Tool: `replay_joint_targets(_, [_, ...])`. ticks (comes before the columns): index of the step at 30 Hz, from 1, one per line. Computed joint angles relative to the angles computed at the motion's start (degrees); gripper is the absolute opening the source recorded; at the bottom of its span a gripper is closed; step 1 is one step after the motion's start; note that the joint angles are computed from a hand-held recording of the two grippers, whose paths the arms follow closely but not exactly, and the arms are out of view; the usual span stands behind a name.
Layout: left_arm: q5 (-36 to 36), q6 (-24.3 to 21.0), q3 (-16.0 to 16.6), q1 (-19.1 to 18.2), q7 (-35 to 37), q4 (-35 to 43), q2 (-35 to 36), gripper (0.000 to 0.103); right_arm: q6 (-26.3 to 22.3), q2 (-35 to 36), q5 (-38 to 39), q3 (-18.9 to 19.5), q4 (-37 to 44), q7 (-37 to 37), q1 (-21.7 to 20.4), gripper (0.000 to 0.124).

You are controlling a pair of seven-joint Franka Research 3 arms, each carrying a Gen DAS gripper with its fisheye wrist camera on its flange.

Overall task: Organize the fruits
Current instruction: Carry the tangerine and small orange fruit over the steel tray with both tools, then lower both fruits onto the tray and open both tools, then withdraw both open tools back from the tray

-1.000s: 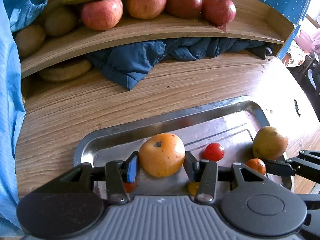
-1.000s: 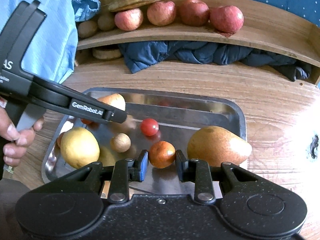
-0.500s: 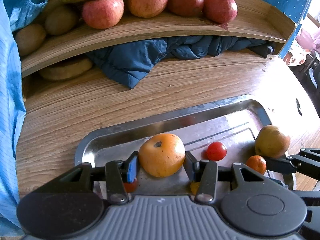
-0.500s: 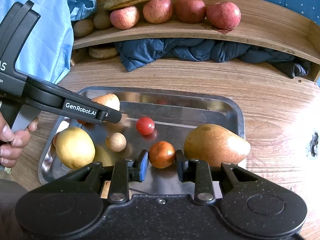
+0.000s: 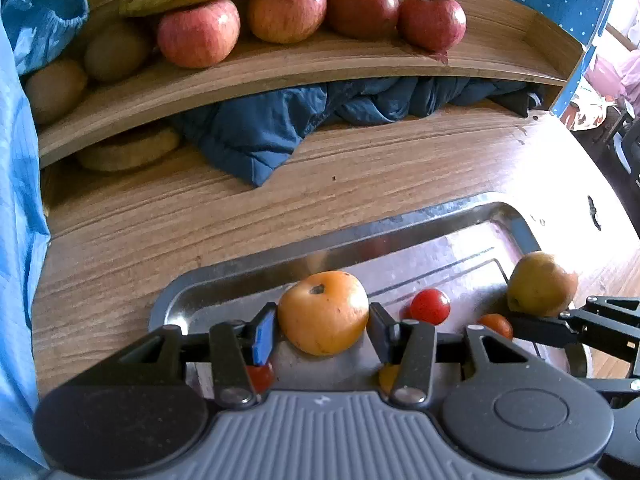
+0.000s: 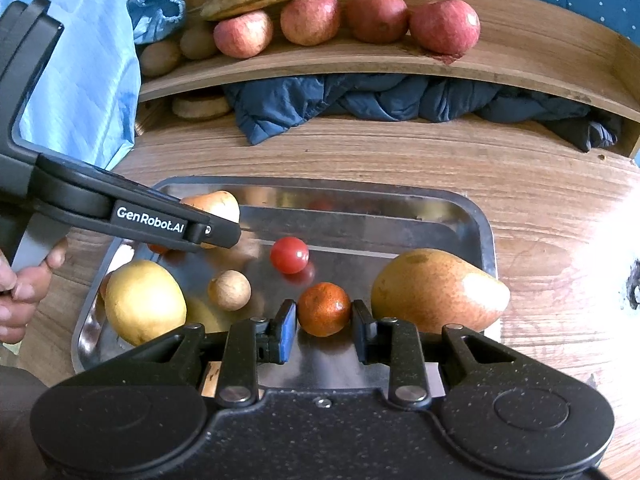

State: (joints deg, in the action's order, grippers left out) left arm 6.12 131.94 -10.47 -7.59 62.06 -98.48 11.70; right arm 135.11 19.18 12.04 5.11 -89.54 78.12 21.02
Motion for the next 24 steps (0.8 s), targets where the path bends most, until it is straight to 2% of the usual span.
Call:
replay_joint_targets(3, [1.8, -0.4, 0.2, -0.4, -0.9, 0.4, -0.1, 0.054, 1.2, 0.0, 0.1, 0.0, -0.5, 0.2, 0.1, 0.033])
replay_joint_targets(9, [5.4, -0.7, 0.6, -1.4, -5.8, -0.1, -1.5, 0.068, 1.8, -0.2, 2.7, 0.7, -0.6, -2.4, -1.0, 0.039])
replay_joint_targets(14, [9.2, -2.2, 0.7, -2.2, -12.2, -1.0, -3.4, 0.083, 0.3, -0.6, 6.3, 1.7, -0.1, -8.6, -2.4, 0.049])
replay_joint_targets(16, [10.6, -2.6, 0.7, -2.5, -14.3, -1.4, -4.0, 0.084, -0.2, -0.9, 8.2, 2.0, -0.1, -11.0, -3.0, 0.054])
replay_joint_targets(21, [14.3, -4.7, 0.4, -3.2, -19.6, -0.9, -4.7, 0.095, -0.4, -1.5, 11.2, 2.1, 0.1, -15.7, -3.7, 0.063])
replay_joint_targets(24, [16.8, -7.3, 0.3, -3.8, -22.5, 0.2, -4.4, 0.099, 0.2, -1.9, 13.0, 2.1, -0.1, -17.9, -4.1, 0.074])
